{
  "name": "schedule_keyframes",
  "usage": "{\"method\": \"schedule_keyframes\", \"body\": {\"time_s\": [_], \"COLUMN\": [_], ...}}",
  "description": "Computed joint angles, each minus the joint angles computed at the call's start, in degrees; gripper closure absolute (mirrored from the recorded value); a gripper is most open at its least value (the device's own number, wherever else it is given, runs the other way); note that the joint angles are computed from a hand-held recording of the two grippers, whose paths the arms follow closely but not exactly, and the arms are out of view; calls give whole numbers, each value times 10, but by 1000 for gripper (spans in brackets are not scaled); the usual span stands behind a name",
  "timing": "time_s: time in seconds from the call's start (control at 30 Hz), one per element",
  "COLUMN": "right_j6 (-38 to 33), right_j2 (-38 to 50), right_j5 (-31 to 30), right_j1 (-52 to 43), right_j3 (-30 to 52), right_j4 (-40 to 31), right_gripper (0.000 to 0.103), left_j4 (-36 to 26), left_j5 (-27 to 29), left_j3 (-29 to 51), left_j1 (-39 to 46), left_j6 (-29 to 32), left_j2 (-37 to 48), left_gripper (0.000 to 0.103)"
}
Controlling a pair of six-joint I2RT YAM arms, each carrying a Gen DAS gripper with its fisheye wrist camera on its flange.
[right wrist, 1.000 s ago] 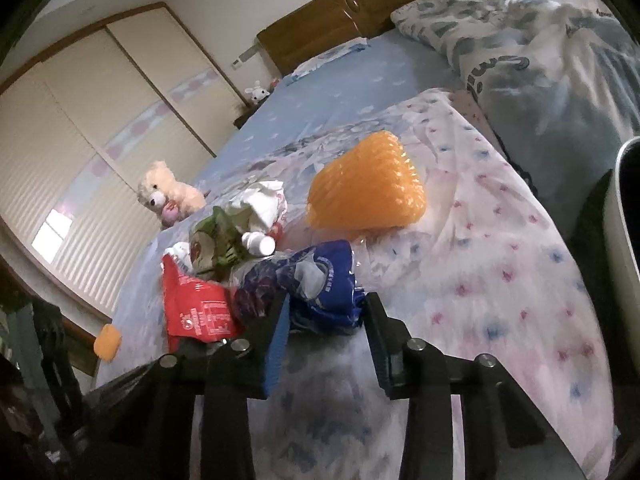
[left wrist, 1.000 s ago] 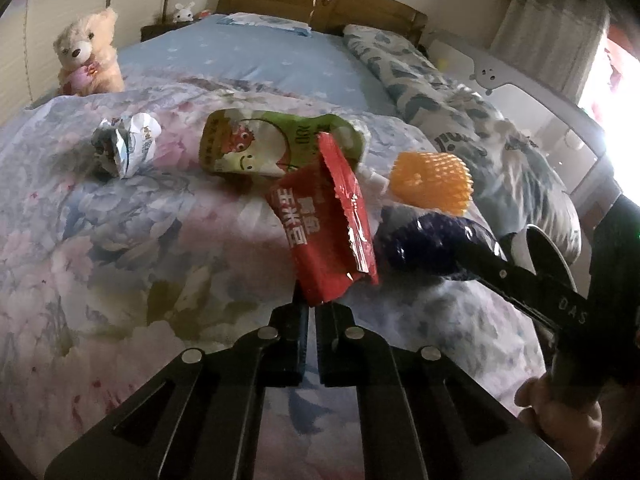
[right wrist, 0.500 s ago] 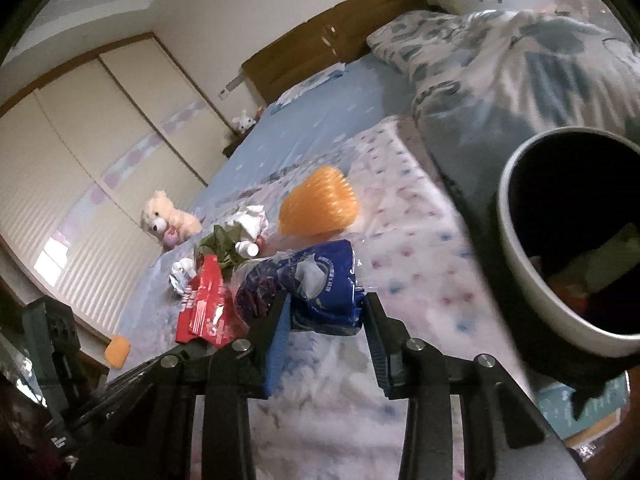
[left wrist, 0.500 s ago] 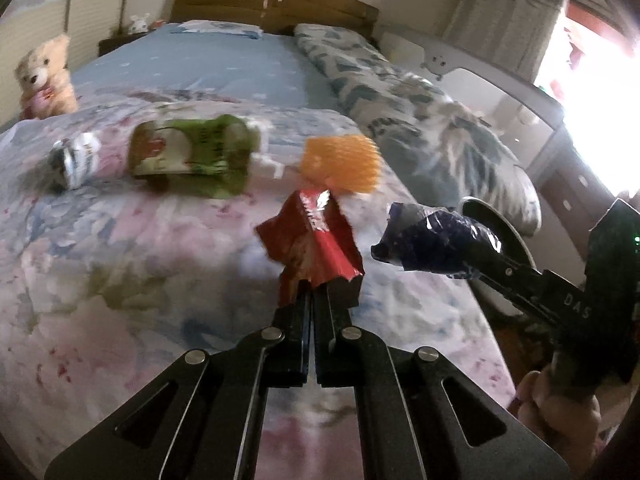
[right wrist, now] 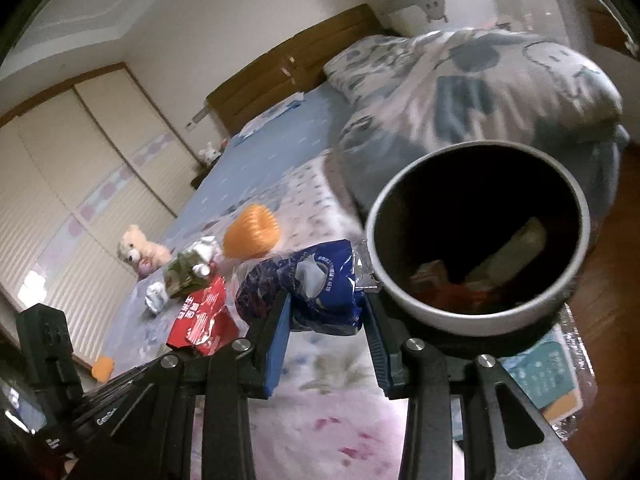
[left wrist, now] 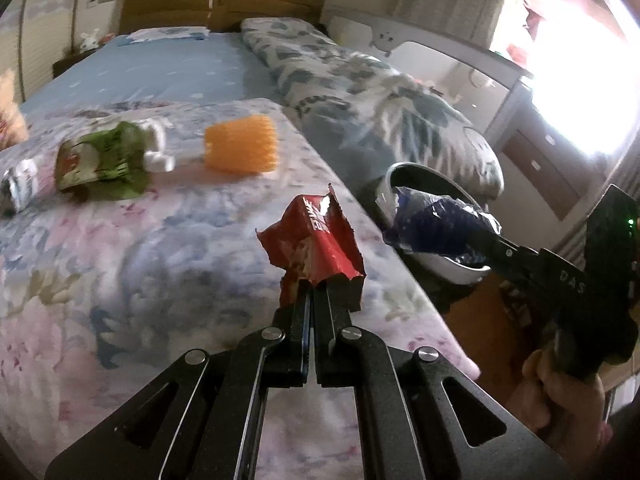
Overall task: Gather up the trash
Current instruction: 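Carry the red chip bag and blue bag over the black bin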
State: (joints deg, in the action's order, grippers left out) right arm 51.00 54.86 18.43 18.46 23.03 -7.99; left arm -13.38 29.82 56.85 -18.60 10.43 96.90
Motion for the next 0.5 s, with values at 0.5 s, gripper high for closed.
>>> {"method": "schedule_keyframes", "body": {"time_s": [0.5], "right_j6": [-25], "right_j2": [-195], "right_j5": [-9], "right_j1": [-103], "right_j3": [-43], "right_j4": [-145], "right_gripper": [66], "left_j4": [-1], "left_j5": [-24], "left_j3": [25], "left_j1": [-97], "left_j6": [-22], "left_j2": [0], "left_gripper": [102]}}
